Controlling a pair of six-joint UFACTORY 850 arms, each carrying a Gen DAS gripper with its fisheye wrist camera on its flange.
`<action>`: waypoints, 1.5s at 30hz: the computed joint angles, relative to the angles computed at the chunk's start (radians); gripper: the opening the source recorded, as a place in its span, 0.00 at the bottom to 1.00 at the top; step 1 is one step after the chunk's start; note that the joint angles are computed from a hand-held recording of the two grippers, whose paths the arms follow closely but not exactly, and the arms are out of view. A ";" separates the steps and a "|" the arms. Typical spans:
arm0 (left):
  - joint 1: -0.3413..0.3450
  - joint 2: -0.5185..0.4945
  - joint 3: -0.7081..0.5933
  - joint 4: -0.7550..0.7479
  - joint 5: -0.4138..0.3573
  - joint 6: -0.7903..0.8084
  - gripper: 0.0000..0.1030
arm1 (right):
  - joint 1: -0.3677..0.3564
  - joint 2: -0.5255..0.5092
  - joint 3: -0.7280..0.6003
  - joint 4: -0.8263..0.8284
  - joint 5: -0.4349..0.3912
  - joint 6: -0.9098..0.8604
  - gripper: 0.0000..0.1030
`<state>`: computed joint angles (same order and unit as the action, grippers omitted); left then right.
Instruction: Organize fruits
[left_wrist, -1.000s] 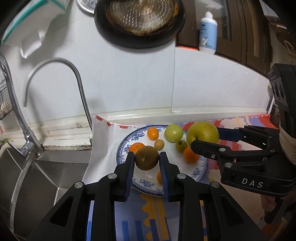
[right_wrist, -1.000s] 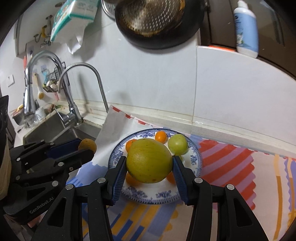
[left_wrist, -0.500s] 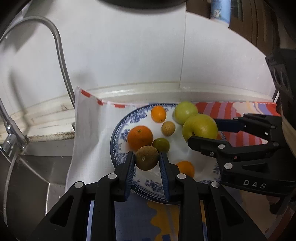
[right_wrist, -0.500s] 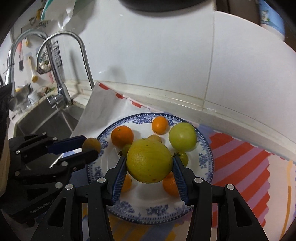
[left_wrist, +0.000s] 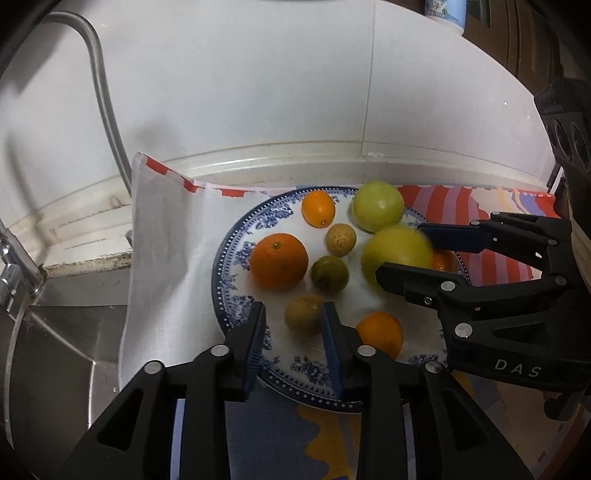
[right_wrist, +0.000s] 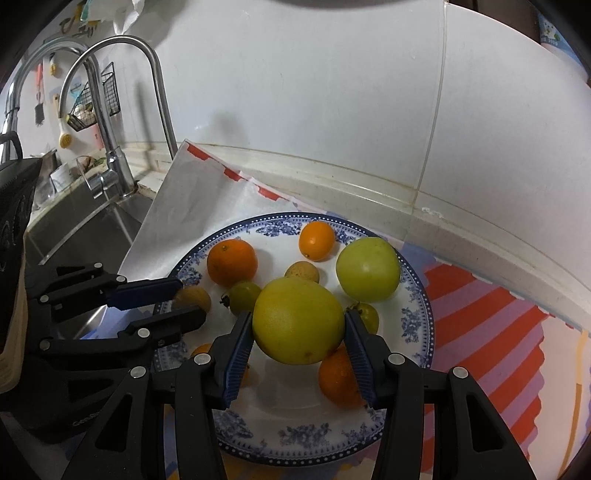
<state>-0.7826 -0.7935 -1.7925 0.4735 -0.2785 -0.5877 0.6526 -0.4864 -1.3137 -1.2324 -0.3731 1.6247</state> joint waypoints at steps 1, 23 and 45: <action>-0.001 0.007 0.006 0.024 0.000 -0.026 0.33 | 0.001 0.004 0.004 -0.020 0.004 0.021 0.49; -0.112 0.350 0.398 1.083 -0.081 -1.174 0.77 | 0.243 0.263 0.224 -0.099 -0.467 0.400 0.77; -0.343 0.580 0.632 1.158 -0.352 -1.375 0.95 | 0.525 0.474 0.406 -0.002 -0.778 0.559 0.87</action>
